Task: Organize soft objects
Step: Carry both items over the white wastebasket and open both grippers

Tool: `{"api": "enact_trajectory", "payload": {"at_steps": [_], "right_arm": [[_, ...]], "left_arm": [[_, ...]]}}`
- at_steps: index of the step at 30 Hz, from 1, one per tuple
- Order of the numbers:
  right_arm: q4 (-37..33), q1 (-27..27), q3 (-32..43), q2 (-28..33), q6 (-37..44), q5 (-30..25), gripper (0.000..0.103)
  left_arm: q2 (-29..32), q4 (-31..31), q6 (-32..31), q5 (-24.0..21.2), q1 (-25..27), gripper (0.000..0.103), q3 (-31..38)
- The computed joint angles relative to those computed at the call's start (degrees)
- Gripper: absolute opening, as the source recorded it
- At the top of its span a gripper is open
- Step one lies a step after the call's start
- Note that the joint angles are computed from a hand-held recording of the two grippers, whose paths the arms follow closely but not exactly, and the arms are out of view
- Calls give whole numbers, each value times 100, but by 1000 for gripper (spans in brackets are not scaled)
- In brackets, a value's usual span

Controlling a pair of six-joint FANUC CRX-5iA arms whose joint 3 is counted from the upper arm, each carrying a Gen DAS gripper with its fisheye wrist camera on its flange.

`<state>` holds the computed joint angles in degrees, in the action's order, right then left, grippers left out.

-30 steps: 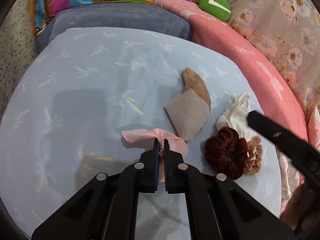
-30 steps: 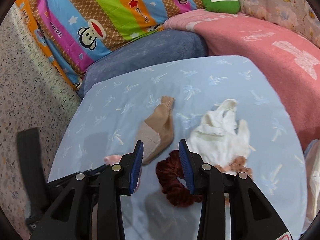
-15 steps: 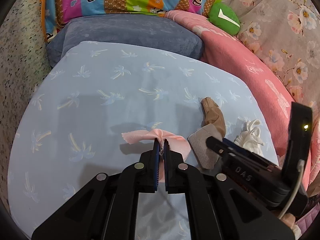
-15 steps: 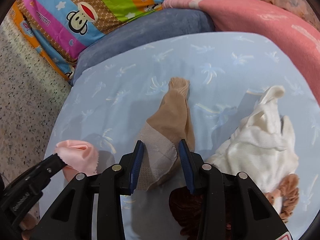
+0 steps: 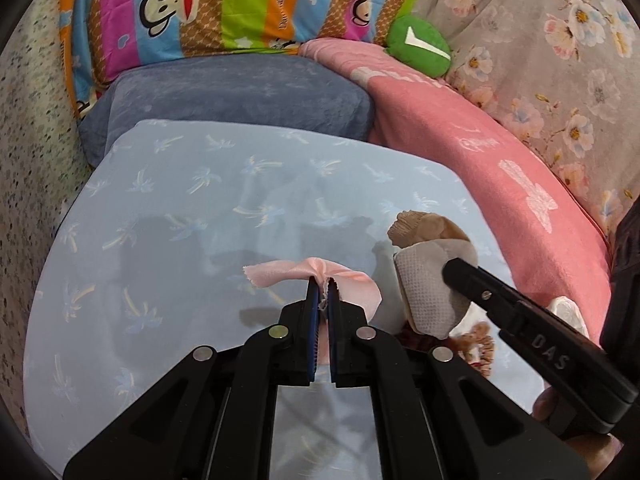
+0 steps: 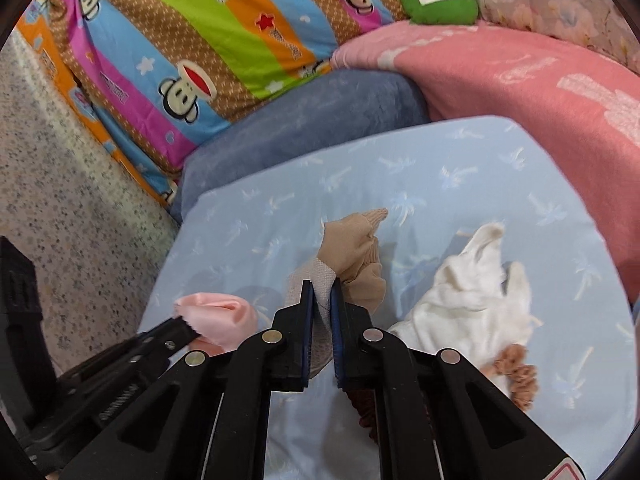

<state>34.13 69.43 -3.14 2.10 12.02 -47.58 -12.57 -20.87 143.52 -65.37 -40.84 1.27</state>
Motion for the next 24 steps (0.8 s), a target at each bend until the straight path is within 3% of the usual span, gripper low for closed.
{"api": "enact_trajectory", "payload": {"at_steps": [10, 24], "right_arm": [[1206, 329, -938, -1296, -1027, -489, 8], [2104, 987, -2215, -3186, -2096, -2124, 9]], "left_arm": [[603, -431, -1, -121, -801, 4, 1012], [1890, -352, -712, 41, -1563, 4, 2566]]}}
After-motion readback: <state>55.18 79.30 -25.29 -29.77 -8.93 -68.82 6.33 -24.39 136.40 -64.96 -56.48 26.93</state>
